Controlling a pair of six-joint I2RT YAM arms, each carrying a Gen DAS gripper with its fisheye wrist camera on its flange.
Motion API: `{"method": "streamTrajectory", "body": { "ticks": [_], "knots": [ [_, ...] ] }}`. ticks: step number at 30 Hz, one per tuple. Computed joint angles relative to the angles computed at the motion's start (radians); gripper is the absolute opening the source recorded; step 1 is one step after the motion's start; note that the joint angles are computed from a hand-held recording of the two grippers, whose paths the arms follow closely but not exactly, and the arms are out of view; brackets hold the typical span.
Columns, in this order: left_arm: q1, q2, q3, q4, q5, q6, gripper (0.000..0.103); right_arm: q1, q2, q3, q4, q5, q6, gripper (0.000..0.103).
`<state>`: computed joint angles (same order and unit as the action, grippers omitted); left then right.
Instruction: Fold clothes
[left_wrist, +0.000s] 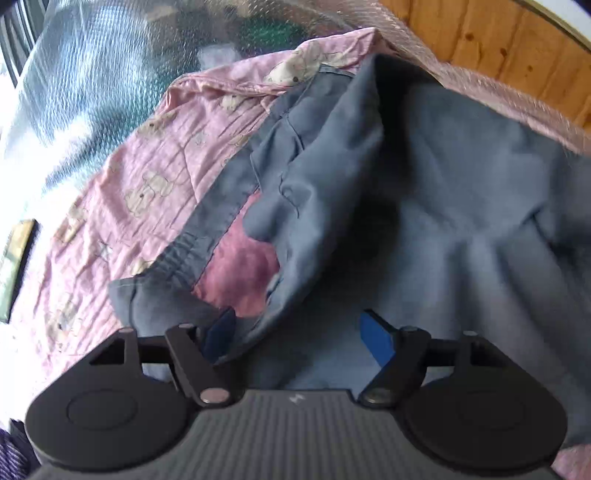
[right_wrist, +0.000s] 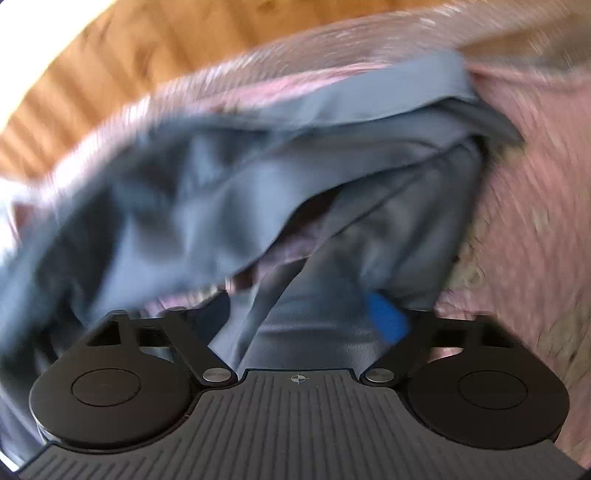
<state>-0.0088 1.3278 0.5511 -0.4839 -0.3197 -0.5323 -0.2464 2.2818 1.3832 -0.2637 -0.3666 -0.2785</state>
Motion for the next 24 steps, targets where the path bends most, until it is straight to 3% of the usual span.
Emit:
{"method": "streamTrajectory", "body": {
  "ticks": [4,8,11,12,14,15,19,24],
  "knots": [
    [-0.055,-0.105,-0.052,-0.052,-0.09,-0.007,0.076,-0.079,-0.225,-0.199,0.116,-0.013,-0.03,0.0],
    [-0.002,-0.173,-0.104,-0.081,-0.061,-0.024,0.081,-0.329,-0.433,-0.276,0.031,-0.089,-0.08,0.0],
    [0.017,-0.148,-0.121,-0.073,-0.018,-0.046,0.08,-0.432,-0.34,-0.189,-0.087,-0.073,-0.149,0.002],
    [0.01,-0.138,-0.116,-0.075,-0.001,-0.058,0.08,-0.445,-0.304,-0.159,-0.119,-0.1,-0.137,0.01],
    [-0.038,-0.128,-0.098,-0.094,0.002,-0.091,0.08,-0.404,-0.272,-0.149,-0.09,-0.142,-0.08,0.036],
    [-0.07,-0.117,-0.08,-0.104,-0.004,-0.105,0.08,-0.378,-0.257,-0.147,-0.065,-0.161,-0.049,0.058],
    [-0.194,-0.067,0.02,-0.16,0.014,-0.108,0.081,-0.192,-0.145,-0.111,0.127,-0.089,0.112,0.063],
    [-0.33,-0.037,0.096,-0.232,-0.039,-0.193,0.082,-0.053,0.137,0.221,0.049,0.113,0.253,0.066]
  ]
}}
